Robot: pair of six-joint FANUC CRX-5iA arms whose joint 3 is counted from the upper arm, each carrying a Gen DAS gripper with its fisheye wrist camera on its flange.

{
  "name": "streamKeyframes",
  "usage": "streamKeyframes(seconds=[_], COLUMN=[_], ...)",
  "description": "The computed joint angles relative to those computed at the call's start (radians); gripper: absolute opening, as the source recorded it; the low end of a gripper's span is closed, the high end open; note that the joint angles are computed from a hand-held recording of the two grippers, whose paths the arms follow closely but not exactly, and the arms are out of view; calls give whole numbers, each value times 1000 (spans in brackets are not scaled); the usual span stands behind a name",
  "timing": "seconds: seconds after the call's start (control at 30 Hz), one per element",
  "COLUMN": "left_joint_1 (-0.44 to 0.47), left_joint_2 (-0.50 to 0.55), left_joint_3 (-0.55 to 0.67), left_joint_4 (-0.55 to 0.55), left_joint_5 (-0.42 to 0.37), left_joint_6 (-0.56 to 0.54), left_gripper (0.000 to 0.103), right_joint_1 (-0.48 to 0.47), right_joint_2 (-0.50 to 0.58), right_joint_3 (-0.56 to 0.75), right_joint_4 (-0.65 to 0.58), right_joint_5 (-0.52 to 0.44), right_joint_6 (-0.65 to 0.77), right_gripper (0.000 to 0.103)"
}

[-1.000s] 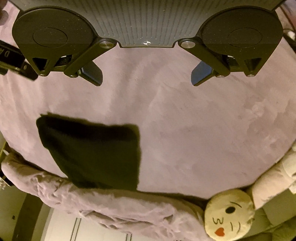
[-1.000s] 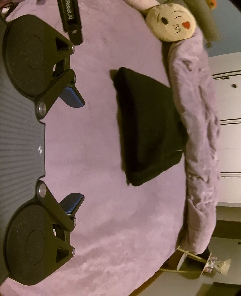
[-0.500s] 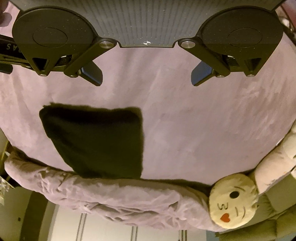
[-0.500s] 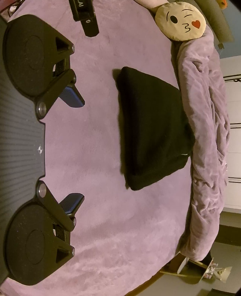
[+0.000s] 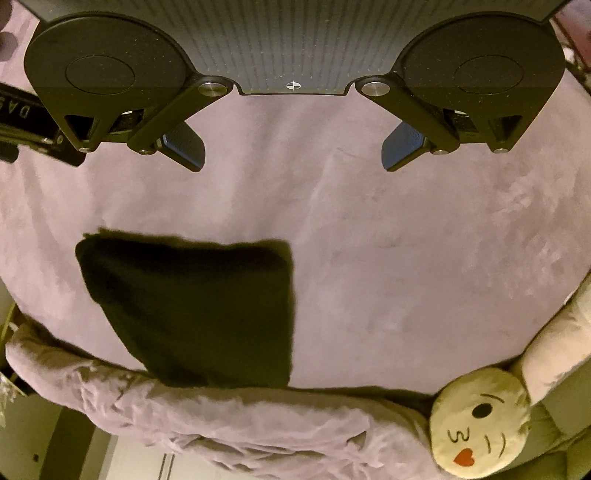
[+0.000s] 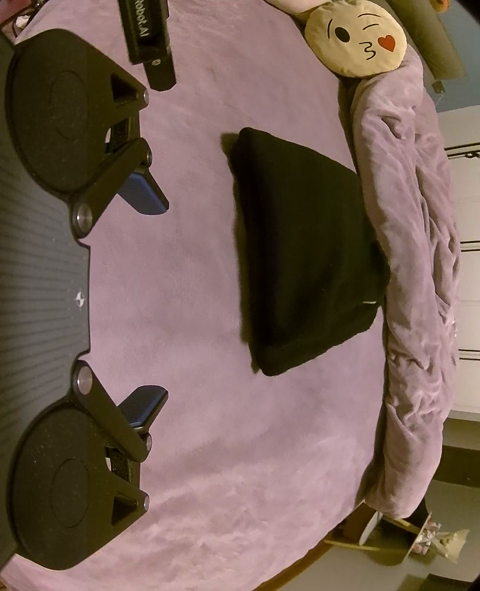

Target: Fold small clothes

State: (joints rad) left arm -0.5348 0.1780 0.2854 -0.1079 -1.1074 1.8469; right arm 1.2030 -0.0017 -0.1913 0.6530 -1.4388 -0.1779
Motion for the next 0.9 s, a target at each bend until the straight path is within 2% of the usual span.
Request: streamKeyframes(seconds=[0.9], left_joint_1=[-18], left_joint_2=[4], left_joint_3=[12], left_joint_4=[-21], left_joint_5=[-44], left_joint_6=[-36], left_gripper=[103], right_joint_1=[24], right_joint_2=[-3], right_joint_3=[2], right_joint_4=[28], right_joint_5=[-30], right_joint_6=[-7], right_gripper=[99])
